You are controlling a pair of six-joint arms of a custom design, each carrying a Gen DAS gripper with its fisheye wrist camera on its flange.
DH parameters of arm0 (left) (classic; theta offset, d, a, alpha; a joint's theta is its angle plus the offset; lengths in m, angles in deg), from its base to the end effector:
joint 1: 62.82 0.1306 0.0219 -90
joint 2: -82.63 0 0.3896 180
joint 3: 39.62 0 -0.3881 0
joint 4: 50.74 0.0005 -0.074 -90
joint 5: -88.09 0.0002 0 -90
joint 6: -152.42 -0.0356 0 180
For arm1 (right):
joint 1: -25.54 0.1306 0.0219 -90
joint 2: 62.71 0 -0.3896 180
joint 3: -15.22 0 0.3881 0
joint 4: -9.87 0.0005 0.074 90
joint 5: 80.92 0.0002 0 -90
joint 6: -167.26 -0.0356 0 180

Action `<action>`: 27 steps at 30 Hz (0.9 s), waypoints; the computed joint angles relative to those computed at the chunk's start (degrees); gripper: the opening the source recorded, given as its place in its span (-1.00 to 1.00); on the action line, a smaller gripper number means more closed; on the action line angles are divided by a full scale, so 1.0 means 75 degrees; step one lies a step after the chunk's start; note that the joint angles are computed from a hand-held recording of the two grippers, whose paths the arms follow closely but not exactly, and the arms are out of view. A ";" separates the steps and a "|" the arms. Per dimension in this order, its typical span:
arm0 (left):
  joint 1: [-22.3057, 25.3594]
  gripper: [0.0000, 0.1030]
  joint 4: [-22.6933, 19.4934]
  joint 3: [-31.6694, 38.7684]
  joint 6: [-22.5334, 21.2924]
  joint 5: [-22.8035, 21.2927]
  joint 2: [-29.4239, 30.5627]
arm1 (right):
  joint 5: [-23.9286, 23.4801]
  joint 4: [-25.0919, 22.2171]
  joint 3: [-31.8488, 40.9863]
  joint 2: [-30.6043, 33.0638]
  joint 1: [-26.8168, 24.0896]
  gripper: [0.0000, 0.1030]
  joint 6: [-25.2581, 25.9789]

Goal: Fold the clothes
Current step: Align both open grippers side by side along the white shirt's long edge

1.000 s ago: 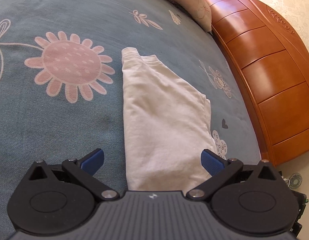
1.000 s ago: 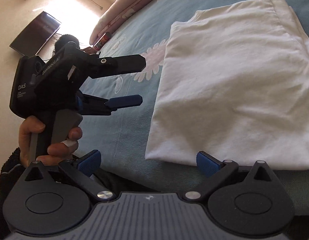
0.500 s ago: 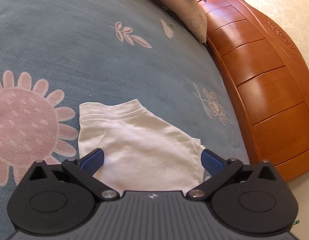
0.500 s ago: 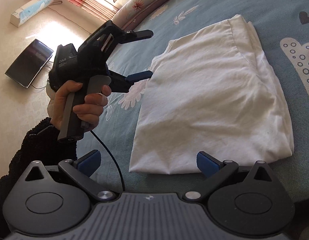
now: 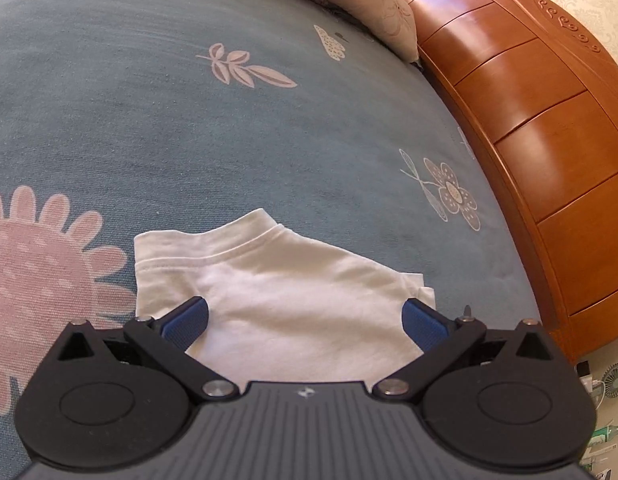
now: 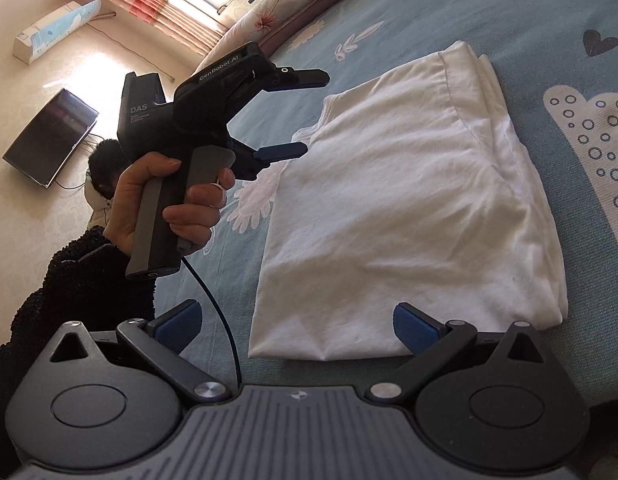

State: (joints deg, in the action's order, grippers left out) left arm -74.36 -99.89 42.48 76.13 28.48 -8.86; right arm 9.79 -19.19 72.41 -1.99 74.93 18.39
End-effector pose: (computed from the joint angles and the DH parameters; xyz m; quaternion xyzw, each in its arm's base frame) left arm 0.4436 -0.1095 0.3903 0.0601 0.9231 -0.3067 0.2241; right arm 0.2031 0.2354 0.3873 0.0754 0.8738 0.3860 0.2858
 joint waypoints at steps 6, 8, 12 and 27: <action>0.0127 0.99 0.0033 -0.0456 0.0017 0.0750 -0.0919 | 0.0217 0.0045 -0.0069 -0.0161 0.0030 1.00 -0.0039; 0.0165 0.99 0.0004 -0.0774 0.0098 0.1111 -0.1277 | 0.0258 0.0079 -0.0098 -0.0190 0.0050 1.00 -0.0098; 0.0051 0.99 -0.0086 -0.1348 0.0000 0.0911 -0.1670 | 0.0375 0.0039 -0.0129 -0.0261 0.0117 1.00 -0.0190; 0.0154 0.99 -0.0236 -0.1391 0.0083 0.0781 -0.2082 | 0.1605 -0.1009 0.0410 -0.0286 0.0780 1.00 0.0180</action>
State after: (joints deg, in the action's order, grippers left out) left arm -73.21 -101.66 32.04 76.75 34.34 -24.48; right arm 21.82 -26.76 75.48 -4.13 80.78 19.74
